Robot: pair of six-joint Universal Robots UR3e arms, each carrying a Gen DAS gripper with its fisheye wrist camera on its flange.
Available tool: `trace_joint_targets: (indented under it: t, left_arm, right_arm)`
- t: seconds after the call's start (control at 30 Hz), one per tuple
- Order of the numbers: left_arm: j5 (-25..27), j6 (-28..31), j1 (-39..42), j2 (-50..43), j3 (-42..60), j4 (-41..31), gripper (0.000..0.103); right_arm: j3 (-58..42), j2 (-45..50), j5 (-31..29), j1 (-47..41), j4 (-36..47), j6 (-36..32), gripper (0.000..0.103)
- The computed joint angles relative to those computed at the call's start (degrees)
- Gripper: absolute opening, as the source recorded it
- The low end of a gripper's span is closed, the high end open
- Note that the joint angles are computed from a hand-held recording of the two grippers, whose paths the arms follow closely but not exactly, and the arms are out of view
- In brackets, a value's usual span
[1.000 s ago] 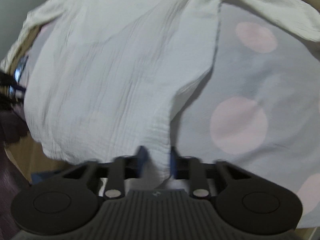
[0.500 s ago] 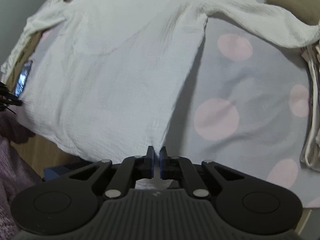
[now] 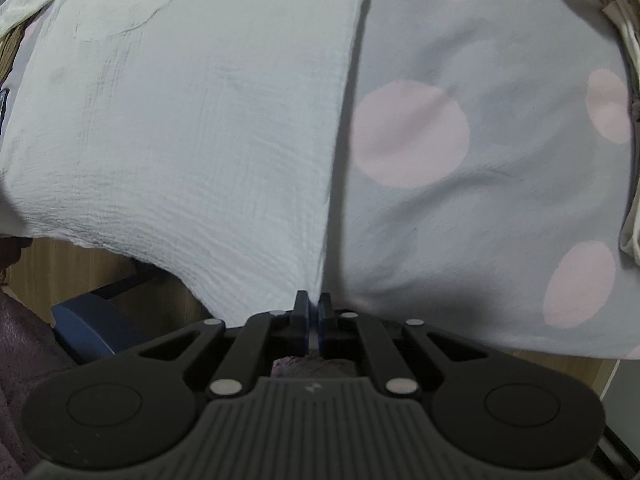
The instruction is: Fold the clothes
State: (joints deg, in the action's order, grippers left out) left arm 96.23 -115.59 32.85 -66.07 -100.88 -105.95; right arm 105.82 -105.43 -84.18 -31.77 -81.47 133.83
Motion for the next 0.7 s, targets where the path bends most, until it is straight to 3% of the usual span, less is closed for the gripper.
trace_joint_targets:
  t: [0.07,0.13,0.23,0.33,0.53,0.7]
  left_arm:
    - [-1.88,0.34,0.95,-0.04,1.74,-0.92,0.015]
    - [-4.86,0.48,2.51,-1.18,5.4,-3.76,0.027]
    - [-10.29,0.09,4.66,-3.98,11.9,-7.68,0.032]
    - [-15.91,-2.97,3.98,-8.02,17.78,-6.64,0.039]
    - [-23.55,-12.68,-1.3,-17.37,27.29,0.33,0.039]
    - [-27.14,-19.45,-4.88,-22.28,27.81,9.6,0.042]
  right_arm:
    - [-0.52,-0.2,0.02,-0.68,-0.54,1.54,0.014]
    - [-1.26,-0.48,0.09,-1.59,-1.2,3.26,0.044]
    - [-2.79,-1.54,1.78,-3.71,-3.11,5.42,0.044]
    - [-4.82,-1.73,6.48,-6.8,-6.8,7.93,0.044]
    - [-10.03,2.48,13.05,-9.39,-20.74,17.93,0.044]
    - [-13.27,9.17,10.25,-8.03,-37.9,27.46,0.044]
